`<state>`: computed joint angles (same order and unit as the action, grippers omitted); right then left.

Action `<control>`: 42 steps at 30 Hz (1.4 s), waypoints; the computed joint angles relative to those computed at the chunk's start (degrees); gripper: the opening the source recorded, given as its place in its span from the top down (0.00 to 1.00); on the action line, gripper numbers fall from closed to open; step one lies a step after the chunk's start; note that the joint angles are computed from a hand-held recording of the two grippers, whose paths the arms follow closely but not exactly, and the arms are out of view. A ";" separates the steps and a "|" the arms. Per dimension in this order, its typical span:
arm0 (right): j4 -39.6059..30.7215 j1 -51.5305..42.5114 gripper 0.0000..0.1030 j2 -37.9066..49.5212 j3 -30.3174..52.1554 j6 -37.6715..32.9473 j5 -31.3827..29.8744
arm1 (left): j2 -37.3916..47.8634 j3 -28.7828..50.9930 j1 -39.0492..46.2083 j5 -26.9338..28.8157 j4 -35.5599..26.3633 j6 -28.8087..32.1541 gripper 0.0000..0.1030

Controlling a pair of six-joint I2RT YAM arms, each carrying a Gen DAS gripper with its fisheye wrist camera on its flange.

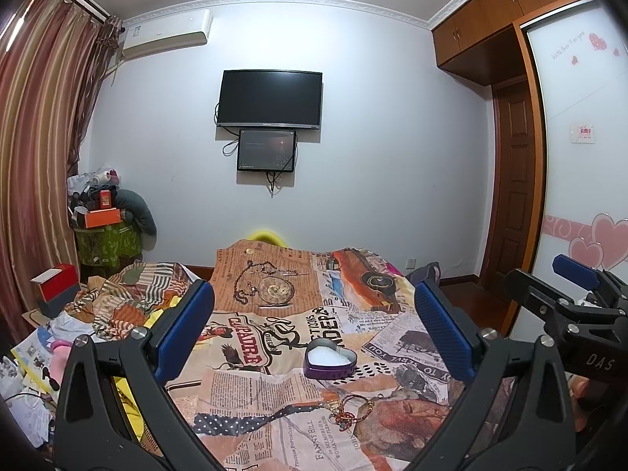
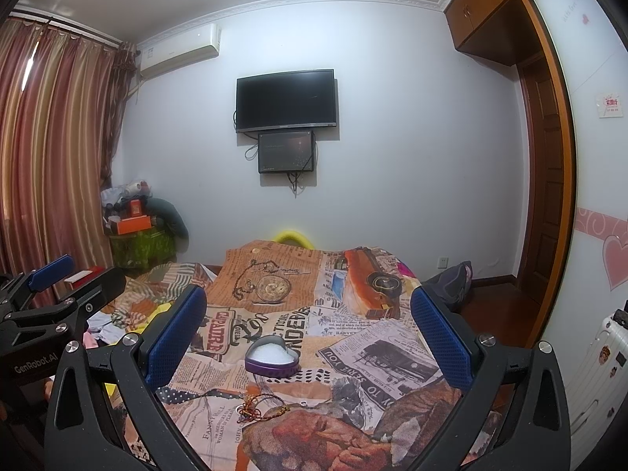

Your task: Organize jewelry

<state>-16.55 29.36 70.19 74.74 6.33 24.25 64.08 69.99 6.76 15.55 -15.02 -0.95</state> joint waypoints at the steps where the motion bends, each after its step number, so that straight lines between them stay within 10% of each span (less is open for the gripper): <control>1: 0.13 0.02 0.00 0.11 0.03 -0.07 0.04 | 0.03 -0.07 0.13 0.17 0.09 -0.04 0.01; 42: -0.59 -3.24 0.00 3.32 0.59 1.05 -3.91 | 6.77 2.69 -1.66 -1.33 -1.72 0.98 0.01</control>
